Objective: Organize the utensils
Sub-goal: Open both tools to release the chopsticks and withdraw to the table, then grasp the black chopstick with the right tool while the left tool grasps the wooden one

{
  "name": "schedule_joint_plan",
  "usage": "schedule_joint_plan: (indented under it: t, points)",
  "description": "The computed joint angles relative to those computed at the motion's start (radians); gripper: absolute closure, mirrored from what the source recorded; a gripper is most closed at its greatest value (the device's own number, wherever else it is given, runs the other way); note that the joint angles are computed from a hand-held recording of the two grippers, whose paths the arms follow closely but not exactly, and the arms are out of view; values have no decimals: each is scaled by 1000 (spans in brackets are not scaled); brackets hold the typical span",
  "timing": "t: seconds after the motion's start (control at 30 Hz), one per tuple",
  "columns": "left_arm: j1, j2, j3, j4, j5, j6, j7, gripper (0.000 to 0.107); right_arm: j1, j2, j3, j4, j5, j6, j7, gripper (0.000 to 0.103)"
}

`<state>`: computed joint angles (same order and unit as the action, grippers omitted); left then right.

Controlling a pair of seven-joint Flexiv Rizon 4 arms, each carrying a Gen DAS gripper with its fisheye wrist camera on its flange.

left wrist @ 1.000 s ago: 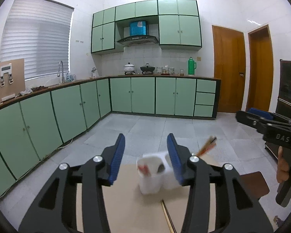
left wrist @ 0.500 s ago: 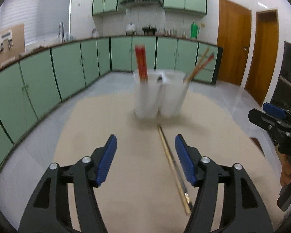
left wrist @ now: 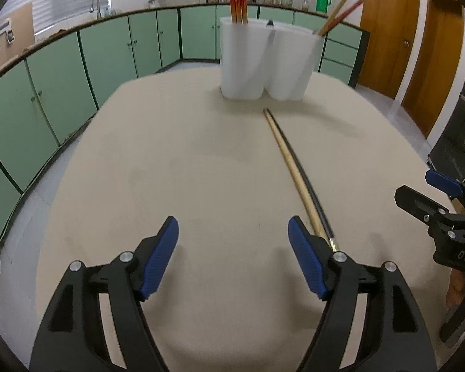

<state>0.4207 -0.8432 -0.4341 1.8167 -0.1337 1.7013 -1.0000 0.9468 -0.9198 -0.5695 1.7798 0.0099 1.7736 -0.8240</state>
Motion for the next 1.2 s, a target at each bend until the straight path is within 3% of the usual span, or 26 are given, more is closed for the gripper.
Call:
schedule_joint_plan:
  t: [0.4,0.67,0.9,0.97,1.03,1.2]
  points:
    - [-81,-1,86,-34,-54,-59,3,31,-125,33,144,-36,-124,-136,58,6]
    - [-55,7,67,-15,-65,-50,12,31,-122,47,140,-8,-192,-114,112,6]
    - [-42,19,82,4,-76,-39,-6,31,-90,56,150,7,-196,-62,69,8]
    - [-33,21,76,9,-75,-34,-12,31,-70,54,138,2,-192,-67,54,12]
    - [-34,18,79,3,-77,-38,-19,31,-71,56,152,-7,-200,-80,36,23]
    - [-50,18,96,-3,-72,-38,-24,30,-99,59,203,-26,-215,-98,27,33]
